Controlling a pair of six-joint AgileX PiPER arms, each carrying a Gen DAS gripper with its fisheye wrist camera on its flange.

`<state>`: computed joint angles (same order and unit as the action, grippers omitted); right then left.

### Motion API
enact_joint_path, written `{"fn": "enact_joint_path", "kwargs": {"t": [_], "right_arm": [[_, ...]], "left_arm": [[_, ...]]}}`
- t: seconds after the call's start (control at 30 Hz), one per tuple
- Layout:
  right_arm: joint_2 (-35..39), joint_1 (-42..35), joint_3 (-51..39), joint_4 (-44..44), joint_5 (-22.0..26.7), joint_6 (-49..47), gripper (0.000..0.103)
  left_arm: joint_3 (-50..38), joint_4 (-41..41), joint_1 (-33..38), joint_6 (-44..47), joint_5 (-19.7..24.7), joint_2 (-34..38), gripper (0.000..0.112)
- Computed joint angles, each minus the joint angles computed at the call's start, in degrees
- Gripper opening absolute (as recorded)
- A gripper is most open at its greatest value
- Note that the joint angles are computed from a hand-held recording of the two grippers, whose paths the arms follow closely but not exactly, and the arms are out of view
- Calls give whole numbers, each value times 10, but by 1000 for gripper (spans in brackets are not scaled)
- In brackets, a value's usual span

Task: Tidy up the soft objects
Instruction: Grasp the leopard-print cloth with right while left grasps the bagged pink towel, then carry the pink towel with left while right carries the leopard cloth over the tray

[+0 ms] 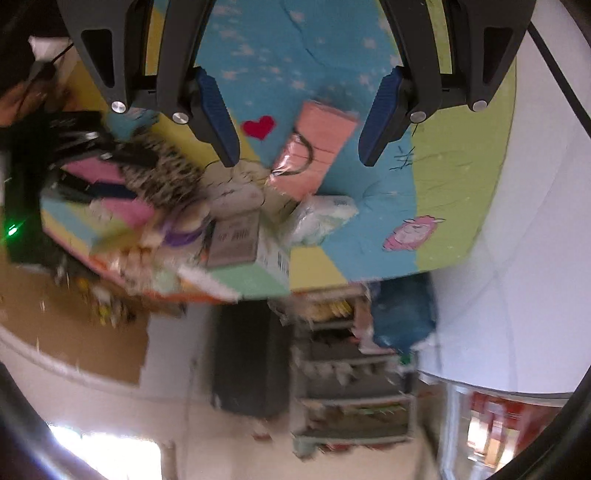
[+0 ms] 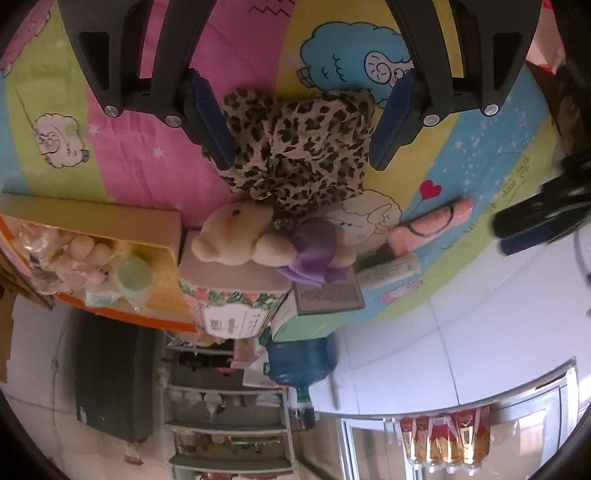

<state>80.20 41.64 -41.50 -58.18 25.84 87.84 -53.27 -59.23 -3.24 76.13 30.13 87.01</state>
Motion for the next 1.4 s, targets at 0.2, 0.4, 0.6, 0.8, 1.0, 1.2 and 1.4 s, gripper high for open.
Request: {"fn": "enact_joint_path", "kwargs": {"t": [0.2, 0.4, 0.6, 0.8, 1.0, 1.2, 1.4], "right_arm": [[2, -32, 5, 56, -46, -56, 76], [6, -31, 1, 70, -46, -71, 76], [0, -35, 11, 58, -61, -54, 75], [-14, -20, 29, 15, -41, -8, 41], [-45, -16, 60, -7, -44, 22, 23], [-89, 13, 85, 12, -37, 10, 20], [-151, 74, 107, 7, -5, 41, 20]], "left_arm": [[-108, 169, -37, -135, 25, 93, 67], [-165, 285, -60, -227, 43, 148, 68], [-152, 222, -47, -191, 41, 148, 52], [-96, 208, -65, -181, 4, 104, 46], [-4, 79, -60, -100, -2, 25, 46], [78, 11, -83, -96, -57, -69, 46], [124, 27, -129, -186, -114, -141, 46]]}}
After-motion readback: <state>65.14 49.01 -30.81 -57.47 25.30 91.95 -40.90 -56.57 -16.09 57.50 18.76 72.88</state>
